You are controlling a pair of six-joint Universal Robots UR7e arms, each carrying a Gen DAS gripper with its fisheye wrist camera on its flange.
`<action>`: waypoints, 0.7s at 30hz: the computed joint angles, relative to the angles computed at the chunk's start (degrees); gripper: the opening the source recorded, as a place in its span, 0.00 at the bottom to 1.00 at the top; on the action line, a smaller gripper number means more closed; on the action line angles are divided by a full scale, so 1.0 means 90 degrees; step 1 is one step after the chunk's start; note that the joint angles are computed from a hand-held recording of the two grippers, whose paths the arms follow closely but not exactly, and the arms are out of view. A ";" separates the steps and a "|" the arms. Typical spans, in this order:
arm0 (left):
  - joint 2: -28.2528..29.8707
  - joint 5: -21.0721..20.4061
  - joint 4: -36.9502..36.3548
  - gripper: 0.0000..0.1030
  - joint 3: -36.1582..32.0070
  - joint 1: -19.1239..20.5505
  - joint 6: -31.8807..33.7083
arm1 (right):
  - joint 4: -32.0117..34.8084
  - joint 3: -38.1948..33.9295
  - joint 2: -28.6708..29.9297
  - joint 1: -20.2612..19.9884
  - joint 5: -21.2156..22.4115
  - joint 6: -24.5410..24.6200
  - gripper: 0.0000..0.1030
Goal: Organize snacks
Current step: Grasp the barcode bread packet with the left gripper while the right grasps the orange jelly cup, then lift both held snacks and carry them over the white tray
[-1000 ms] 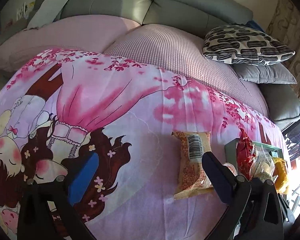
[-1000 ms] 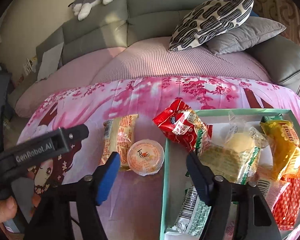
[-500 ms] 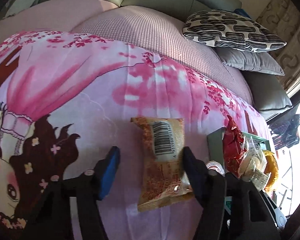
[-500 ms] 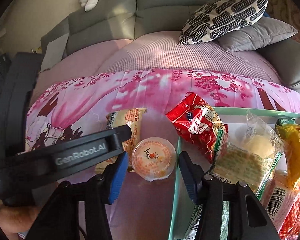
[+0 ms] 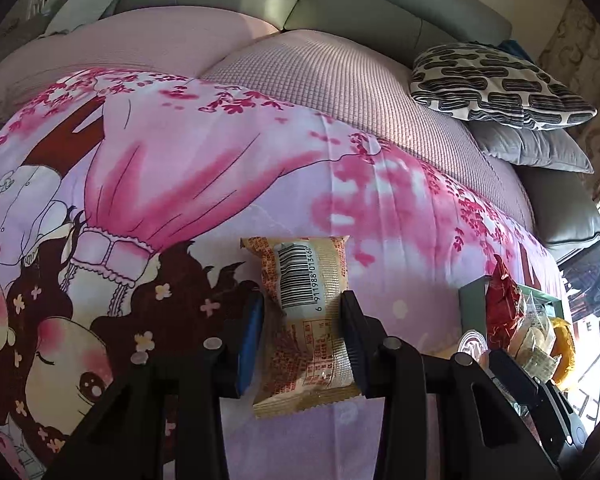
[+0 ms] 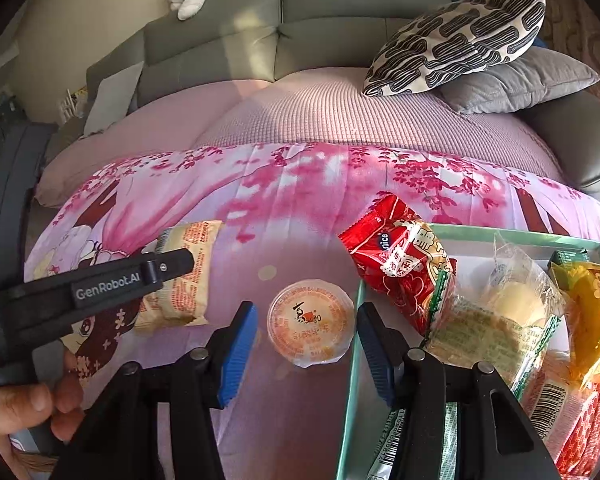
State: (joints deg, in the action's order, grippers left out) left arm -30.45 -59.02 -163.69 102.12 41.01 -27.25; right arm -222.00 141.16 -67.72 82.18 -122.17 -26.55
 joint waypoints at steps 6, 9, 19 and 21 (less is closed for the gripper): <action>-0.0046 0.0011 0.0015 0.39 0.0027 0.0022 -0.0054 | -0.0004 -0.0004 -0.0006 0.0027 -0.0028 -0.0019 0.54; -0.0041 -0.0006 0.0027 0.39 0.0014 0.0028 -0.0055 | -0.0050 -0.0028 0.0057 0.0081 -0.0050 -0.0127 0.54; -0.0015 -0.0008 0.0012 0.39 0.0008 0.0021 -0.0045 | -0.0038 -0.0176 0.0365 0.0069 -0.0219 -0.0266 0.45; -0.0016 -0.0010 -0.0036 0.35 0.0021 0.0012 0.0005 | -0.0083 -0.0173 0.0381 0.0062 -0.0209 -0.0293 0.44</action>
State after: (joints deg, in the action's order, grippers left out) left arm -30.60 -59.11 -164.02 102.31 41.11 -27.20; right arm -222.75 139.60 -64.29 82.74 -124.06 -29.18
